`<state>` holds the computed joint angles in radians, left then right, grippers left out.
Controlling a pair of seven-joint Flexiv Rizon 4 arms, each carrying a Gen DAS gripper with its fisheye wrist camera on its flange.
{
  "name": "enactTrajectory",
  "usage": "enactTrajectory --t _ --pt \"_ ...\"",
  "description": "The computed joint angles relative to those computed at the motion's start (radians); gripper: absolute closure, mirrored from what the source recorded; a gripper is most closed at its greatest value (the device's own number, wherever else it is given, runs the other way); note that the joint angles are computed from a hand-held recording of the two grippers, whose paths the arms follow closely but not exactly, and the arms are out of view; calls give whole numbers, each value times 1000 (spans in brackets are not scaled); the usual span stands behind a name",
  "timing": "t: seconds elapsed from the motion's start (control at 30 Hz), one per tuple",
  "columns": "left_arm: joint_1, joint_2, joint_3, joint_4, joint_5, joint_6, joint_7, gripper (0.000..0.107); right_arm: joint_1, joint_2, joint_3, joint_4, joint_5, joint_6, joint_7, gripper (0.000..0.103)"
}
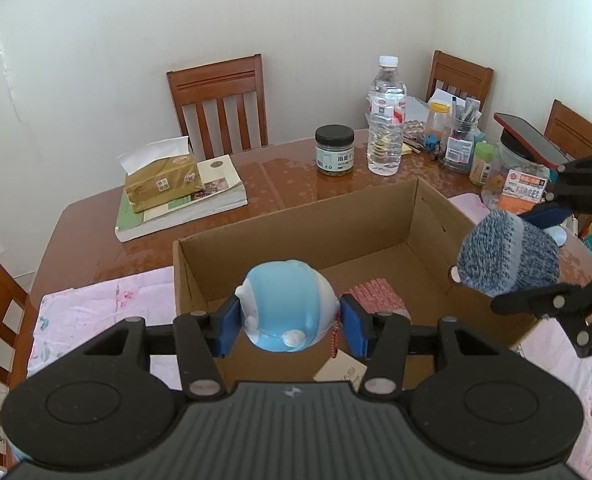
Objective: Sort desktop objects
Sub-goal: 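Open both tools to drop the toy and sock into the box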
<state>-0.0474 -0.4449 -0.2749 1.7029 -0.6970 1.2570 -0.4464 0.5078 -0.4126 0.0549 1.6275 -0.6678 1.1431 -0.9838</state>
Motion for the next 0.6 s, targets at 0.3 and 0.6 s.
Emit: enactTrajectory --t 0.3,0.6 --pt "2 -54 -10 -66 19 -16 -8 25 1 -25 3 -33 30 -22 -2 25" --pt "-10 -68 19 -81 100 -32 -55 20 13 -3 -19 6 -23 7 63 4"
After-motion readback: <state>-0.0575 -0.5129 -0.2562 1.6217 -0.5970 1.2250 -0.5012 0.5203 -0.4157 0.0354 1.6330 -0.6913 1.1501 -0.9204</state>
